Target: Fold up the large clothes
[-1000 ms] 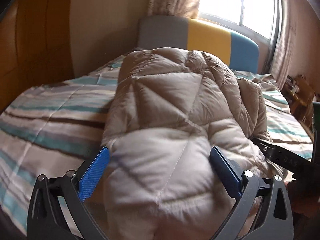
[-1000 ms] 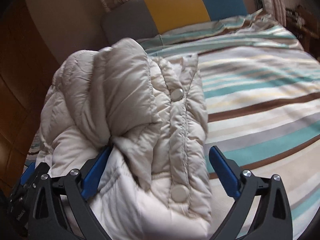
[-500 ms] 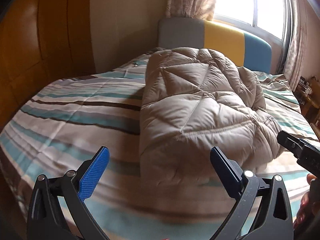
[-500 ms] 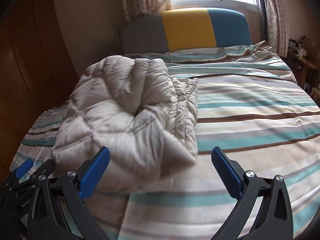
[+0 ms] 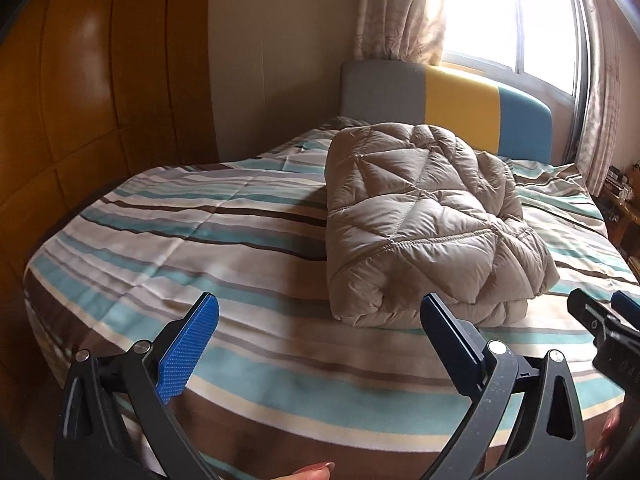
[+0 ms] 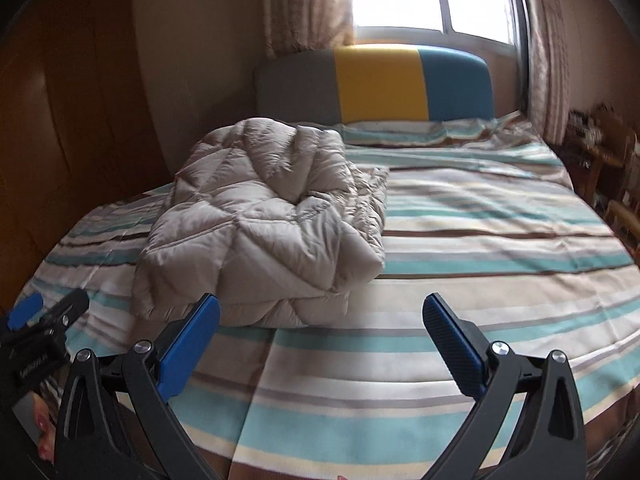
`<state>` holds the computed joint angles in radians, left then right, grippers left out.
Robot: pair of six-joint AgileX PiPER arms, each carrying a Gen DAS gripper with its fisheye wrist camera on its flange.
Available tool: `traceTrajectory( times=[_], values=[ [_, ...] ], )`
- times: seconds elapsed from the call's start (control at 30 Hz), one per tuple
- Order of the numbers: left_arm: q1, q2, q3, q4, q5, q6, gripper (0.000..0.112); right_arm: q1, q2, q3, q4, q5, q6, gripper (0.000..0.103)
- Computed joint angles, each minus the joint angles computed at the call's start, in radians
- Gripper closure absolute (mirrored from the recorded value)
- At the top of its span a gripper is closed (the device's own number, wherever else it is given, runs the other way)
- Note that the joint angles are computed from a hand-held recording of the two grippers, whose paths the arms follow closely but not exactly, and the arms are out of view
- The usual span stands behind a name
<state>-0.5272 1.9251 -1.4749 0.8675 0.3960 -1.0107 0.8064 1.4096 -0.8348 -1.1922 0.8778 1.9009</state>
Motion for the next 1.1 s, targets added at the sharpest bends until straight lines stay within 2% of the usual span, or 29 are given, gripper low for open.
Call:
traceTrajectory(
  times=[0.33, 1.1],
  values=[
    [-0.018, -0.06, 0.1, 0.09, -0.035, -0.093, 0.012, 0.05, -0.028, 0.008, -0.001, 0.041, 0.01, 0.002],
    [-0.029, -0.067, 0.11, 0.079, -0.035, -0.097, 0.012, 0.053, -0.029, 0.017, -0.001, 0.032, 0.025, 0.002]
  ],
)
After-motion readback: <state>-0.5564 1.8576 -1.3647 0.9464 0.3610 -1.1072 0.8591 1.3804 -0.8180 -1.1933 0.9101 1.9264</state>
